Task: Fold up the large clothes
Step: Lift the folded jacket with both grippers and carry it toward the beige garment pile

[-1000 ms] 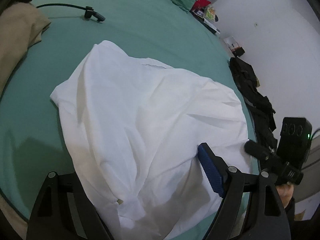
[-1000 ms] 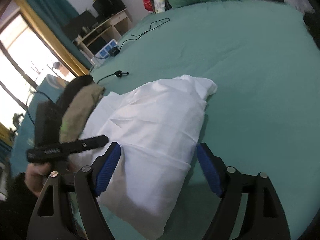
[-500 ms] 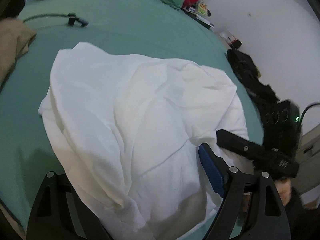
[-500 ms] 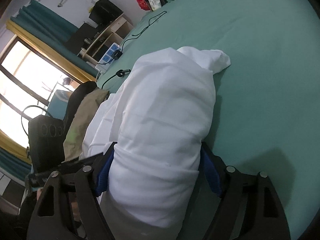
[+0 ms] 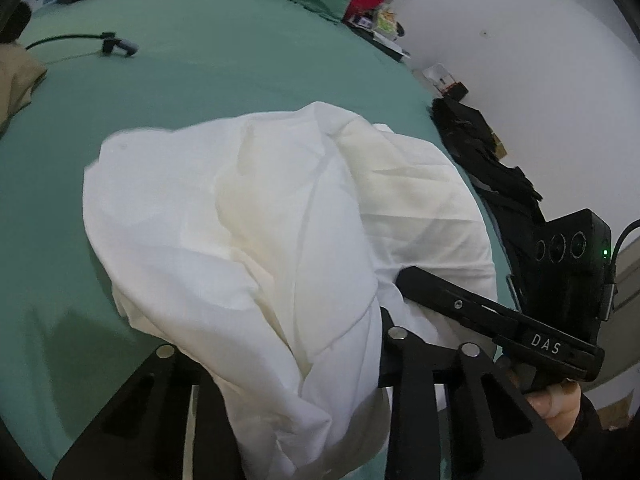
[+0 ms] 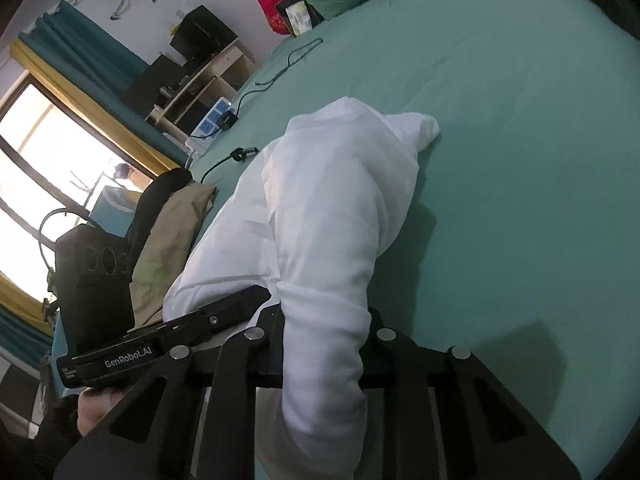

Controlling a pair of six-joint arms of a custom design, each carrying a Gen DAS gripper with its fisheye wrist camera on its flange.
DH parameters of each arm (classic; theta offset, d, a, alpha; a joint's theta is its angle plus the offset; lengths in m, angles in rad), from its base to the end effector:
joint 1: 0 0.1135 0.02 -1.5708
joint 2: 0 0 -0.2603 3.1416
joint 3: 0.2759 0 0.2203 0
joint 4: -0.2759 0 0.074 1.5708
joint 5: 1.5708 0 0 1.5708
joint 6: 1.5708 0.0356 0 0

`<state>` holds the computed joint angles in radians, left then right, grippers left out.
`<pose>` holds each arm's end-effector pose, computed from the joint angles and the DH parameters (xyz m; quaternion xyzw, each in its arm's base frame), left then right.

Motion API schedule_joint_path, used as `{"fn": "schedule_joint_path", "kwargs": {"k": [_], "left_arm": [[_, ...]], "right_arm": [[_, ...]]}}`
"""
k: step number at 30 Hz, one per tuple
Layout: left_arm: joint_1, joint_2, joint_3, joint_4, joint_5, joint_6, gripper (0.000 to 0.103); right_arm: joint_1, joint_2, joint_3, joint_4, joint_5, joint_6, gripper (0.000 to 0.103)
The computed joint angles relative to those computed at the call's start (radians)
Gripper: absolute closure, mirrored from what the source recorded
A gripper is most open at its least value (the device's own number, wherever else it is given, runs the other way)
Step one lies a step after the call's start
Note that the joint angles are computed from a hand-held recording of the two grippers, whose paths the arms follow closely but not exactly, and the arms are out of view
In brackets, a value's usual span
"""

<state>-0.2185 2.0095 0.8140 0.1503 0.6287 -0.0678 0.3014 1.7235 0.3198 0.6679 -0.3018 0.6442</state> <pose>0.3036 -0.0889 0.0850 0.1492 0.9097 -0.3308 0.2019 0.2204 0.0796 0.0993 0.0941 0.9009 0.3049 0.2943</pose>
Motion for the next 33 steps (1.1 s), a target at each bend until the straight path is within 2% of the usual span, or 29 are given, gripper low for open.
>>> {"fn": "schedule_joint_path", "kwargs": {"k": [7,10,15,18,24,25,29,33], "left_arm": [[-0.032,-0.114,-0.074,0.029,0.030,-0.048,0.074],[-0.057,-0.182,-0.105,0.036,0.018,-0.065,0.075],[-0.094,-0.307,-0.112,-0.004,-0.005,-0.079,0.075],[-0.080,-0.374,-0.105,-0.045,-0.001,-0.062,0.075],[0.008,-0.486,-0.074,-0.144,0.004,0.018,0.075],[-0.011,-0.479,-0.048,-0.140,-0.024,0.001,0.075],[0.121,-0.485,-0.032,-0.188,0.037,0.081,0.075],[0.249,-0.424,0.027,-0.237,0.106,0.164,0.075]], "right_arm": [[-0.044,-0.224,-0.065,-0.111,0.006,-0.004,0.083],[-0.065,-0.366,-0.079,-0.209,0.012,-0.015,0.083],[-0.100,-0.559,-0.068,-0.370,0.010,-0.032,0.083],[-0.083,-0.623,-0.017,-0.449,0.032,-0.031,0.083],[0.028,-0.613,0.076,-0.463,0.123,0.002,0.083],[0.058,-0.584,0.101,-0.449,0.145,0.011,0.083],[0.169,-0.467,0.201,-0.426,0.232,0.029,0.083],[0.262,-0.335,0.310,-0.413,0.309,0.044,0.083]]}}
